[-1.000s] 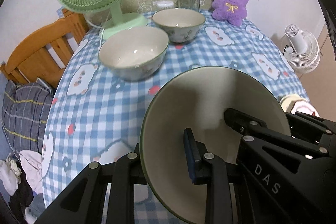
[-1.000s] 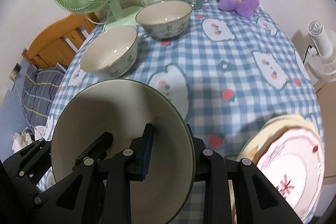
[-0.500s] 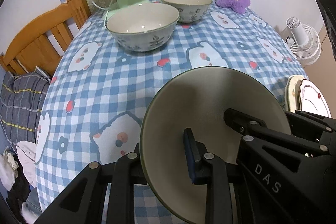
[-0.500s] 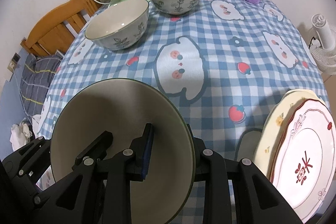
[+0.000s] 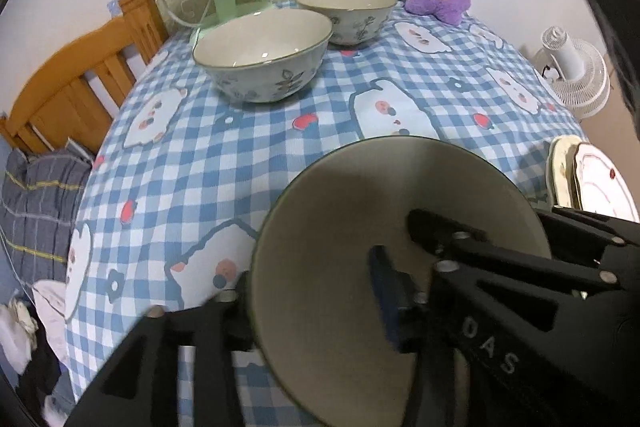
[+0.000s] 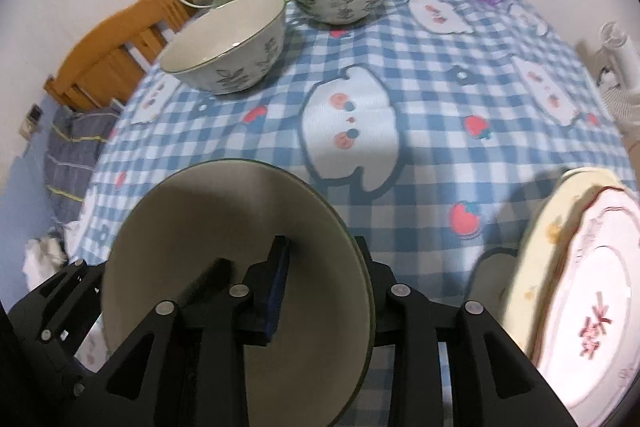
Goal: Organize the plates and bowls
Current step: 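Carry the gripped large bowl with both tools toward the plate stack, then lower the large bowl onto the tablecloth and open both tools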
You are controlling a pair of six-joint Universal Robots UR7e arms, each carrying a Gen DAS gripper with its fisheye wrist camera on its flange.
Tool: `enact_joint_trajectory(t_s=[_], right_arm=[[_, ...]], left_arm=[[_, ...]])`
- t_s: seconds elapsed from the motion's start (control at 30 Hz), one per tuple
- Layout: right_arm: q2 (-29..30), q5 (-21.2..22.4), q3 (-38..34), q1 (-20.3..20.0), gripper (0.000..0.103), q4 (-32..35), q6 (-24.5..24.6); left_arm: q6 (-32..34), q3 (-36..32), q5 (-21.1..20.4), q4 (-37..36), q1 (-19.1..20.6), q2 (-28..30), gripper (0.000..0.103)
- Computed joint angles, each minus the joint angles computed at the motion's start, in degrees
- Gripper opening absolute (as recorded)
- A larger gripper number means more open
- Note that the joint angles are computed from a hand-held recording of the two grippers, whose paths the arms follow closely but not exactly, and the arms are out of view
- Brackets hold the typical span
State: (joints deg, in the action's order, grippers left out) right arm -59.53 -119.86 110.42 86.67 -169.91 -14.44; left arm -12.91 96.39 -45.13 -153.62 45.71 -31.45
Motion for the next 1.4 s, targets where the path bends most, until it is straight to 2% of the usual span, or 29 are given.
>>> enact_joint_trajectory(t_s=[0.07,0.17,0.23,0.67,0.83,1.2,1.33,1.4], right_arm=[[-0.25,0.09,0.09,-0.37,0.062,0.41,1.4],[-0.77,1.29,0.97,-0.64,0.069,-1.26,0.61],[-0.88,0.59,1.25,-0.34,0.073,-1.94,0.31],[-5.27,-0.91,4.38,2.47,0.074,-6.55,-4.11],[-6.67,-3.04,5.03,4.45,0.074,-10.12,-9.93],[-12.56,-2.15,4.93,6.62,0.08,-3.94,-11.3],[-12.48,-1.76,2.68,7.12,0.08,-0.23,-9.78],[-11.74,-1.76,0.99,7.26,0.08,1.68,-8.71]], left_arm=[[0.82,0.49,1.44,-1.31,-0.33,0.17,0.073],[0.7,0.76,1.98,-1.5,-0.44,-0.24,0.077],[0.21,0.82,2.37,-1.26,-0.56,-0.43,0.078],[0.16,2.87,4.06,-3.37,-3.78,-2.69,0.085],[-0.4,3.26,4.09,-4.05,-5.64,-3.61,0.092],[-7.78,2.13,6.08,1.1,-8.26,-5.3,0.095],[-7.99,0.5,6.41,1.86,-7.75,-5.25,0.095],[-6.84,-0.58,8.13,1.94,-7.5,-4.77,0.095]])
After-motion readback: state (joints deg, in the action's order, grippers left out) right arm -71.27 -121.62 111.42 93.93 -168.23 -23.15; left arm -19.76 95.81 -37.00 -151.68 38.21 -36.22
